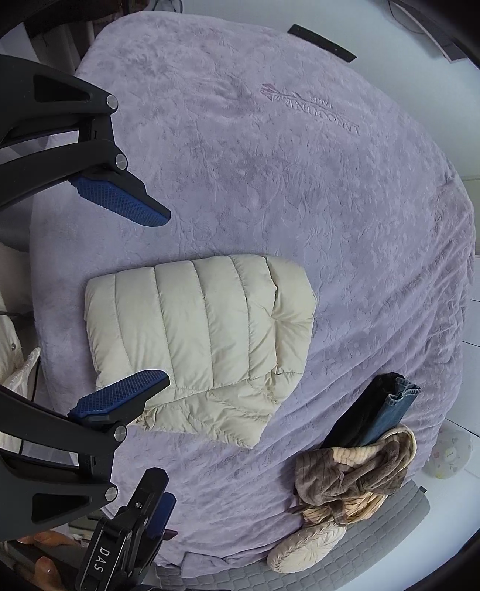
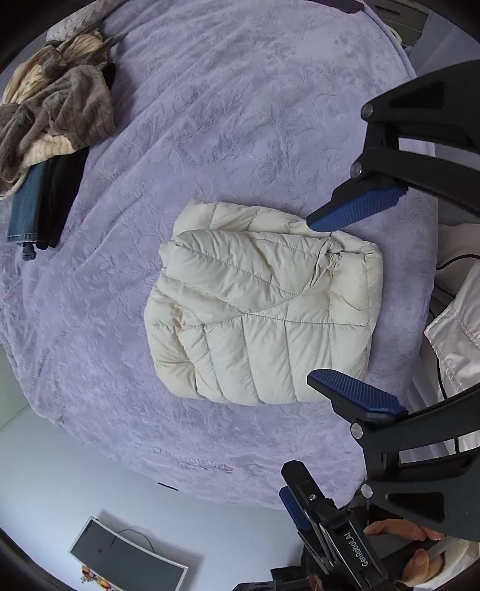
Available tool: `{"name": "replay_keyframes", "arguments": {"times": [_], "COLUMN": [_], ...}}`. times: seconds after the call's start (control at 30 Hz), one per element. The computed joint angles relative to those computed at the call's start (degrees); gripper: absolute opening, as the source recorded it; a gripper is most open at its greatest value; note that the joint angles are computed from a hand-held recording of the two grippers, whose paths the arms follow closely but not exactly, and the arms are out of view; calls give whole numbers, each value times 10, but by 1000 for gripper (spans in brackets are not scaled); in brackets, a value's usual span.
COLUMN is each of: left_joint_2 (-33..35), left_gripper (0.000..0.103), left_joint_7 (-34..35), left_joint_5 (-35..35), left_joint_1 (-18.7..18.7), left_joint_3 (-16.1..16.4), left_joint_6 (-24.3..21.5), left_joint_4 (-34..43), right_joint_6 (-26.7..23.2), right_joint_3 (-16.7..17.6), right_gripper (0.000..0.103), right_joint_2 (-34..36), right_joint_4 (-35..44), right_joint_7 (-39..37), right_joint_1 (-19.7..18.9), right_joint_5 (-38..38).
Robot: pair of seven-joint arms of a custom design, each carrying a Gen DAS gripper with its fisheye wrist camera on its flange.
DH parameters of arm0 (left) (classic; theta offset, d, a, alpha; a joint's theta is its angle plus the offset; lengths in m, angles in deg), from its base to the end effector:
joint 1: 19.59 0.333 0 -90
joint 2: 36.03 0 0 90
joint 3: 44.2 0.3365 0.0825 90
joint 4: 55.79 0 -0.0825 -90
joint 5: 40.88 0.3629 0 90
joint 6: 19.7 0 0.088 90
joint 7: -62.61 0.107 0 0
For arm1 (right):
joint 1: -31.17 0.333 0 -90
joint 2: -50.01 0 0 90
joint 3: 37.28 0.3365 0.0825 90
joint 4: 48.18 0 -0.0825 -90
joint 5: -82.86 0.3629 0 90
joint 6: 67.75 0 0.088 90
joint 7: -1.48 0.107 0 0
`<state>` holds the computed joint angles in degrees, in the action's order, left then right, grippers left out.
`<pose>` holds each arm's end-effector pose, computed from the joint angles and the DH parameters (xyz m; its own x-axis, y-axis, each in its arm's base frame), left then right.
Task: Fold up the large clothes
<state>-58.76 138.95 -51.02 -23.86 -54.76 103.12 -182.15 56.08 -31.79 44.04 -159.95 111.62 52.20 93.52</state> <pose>0.4189 -0.1315 0.5946 0.0265 -0.9845 0.1736 -0.9546 -0.0765 -0.2879 0.4752 0.2478 0.5826 0.0622 -0.9632 -0.2615 -0.9745 -0.0020 -0.2245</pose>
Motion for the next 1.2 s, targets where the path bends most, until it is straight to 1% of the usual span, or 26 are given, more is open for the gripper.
{"name": "replay_keyframes", "arguments": {"times": [0.07, 0.23, 0.27, 0.3, 0.33, 0.37, 0.57, 0.83, 1.2], "left_joint_2": [-6, -17, -18, -20, -21, -23, -25, -31, -32], "left_gripper": [81, 82, 83, 94, 101, 103, 103, 103, 103], "left_joint_7": [-10, -25, -27, -28, -30, -32, -40, -60, -81], "left_joint_5": [6, 17, 20, 22, 25, 30, 46, 64, 85], "left_joint_1": [2, 3, 3, 2, 2, 3, 5, 10, 13], "left_joint_3": [-3, -8, -9, -10, -12, -13, -17, -22, -24], "left_joint_6": [-13, -32, -34, -35, -35, -34, -37, -39, -46], "left_joint_4": [6, 13, 14, 15, 15, 15, 18, 17, 18], "right_joint_6": [-4, 7, 12, 15, 17, 23, 27, 6, 1], "right_joint_3": [4, 11, 11, 11, 11, 11, 12, 12, 13], "right_gripper": [84, 85, 87, 89, 99, 103, 103, 103, 103], "right_joint_2": [-6, -16, -18, -19, -20, -21, -21, -18, -16], "right_joint_4": [5, 5, 3, 2, 1, -2, 0, 15, 20], "right_joint_7": [14, 39, 45, 50, 56, 59, 86, 87, 90], "right_joint_1": [0, 4, 5, 5, 6, 6, 7, 11, 12], "right_joint_5": [-19, -57, -62, -67, -69, -69, -90, -93, -96]}}
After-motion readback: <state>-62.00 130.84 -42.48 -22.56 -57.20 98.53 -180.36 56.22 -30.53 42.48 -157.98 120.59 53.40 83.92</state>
